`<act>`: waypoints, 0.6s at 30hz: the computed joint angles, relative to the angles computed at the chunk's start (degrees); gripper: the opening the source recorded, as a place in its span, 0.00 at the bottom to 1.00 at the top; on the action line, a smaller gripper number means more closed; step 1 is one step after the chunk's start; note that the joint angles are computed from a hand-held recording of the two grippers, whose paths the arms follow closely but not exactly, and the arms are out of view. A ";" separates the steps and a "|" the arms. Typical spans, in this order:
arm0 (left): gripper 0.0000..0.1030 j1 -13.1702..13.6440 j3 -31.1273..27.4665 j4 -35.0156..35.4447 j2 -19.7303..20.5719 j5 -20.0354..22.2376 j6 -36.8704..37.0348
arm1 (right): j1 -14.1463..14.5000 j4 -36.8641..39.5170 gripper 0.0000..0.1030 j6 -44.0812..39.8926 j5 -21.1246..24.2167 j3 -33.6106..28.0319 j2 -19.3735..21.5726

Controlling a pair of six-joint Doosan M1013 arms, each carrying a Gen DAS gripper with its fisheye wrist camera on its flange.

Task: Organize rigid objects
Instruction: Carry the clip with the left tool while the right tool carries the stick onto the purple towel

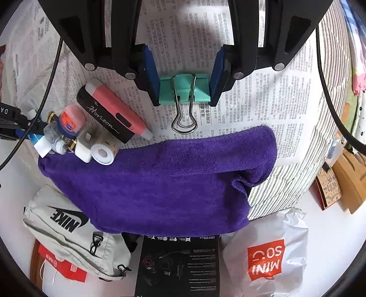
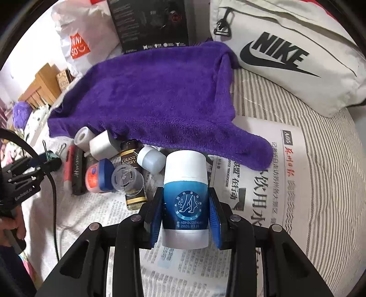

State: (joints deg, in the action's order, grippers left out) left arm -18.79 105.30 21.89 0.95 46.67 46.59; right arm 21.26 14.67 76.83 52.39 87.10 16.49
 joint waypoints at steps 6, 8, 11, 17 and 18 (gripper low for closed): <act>0.38 0.54 0.10 -1.16 -1.91 0.00 0.24 | -0.52 1.23 0.35 -0.72 0.96 -0.21 -1.05; 0.38 0.73 -0.10 -1.72 -2.59 -0.13 0.79 | -0.52 1.31 0.35 -0.74 1.48 -0.64 -1.16; 0.38 0.90 -0.67 -1.85 -3.17 0.07 1.27 | -0.49 1.78 0.35 -0.96 1.83 -1.25 -1.33; 0.38 1.76 -2.31 -2.42 -3.45 0.58 2.14 | -0.05 1.89 0.35 -0.98 2.96 -3.36 -0.93; 0.38 1.94 -2.60 -2.37 -3.39 0.60 2.23 | 0.04 1.90 0.35 -1.08 3.17 -3.89 -0.76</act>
State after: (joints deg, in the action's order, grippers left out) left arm -16.84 102.70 19.51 -2.45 47.27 48.82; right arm 21.29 16.57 75.75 55.56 83.21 15.73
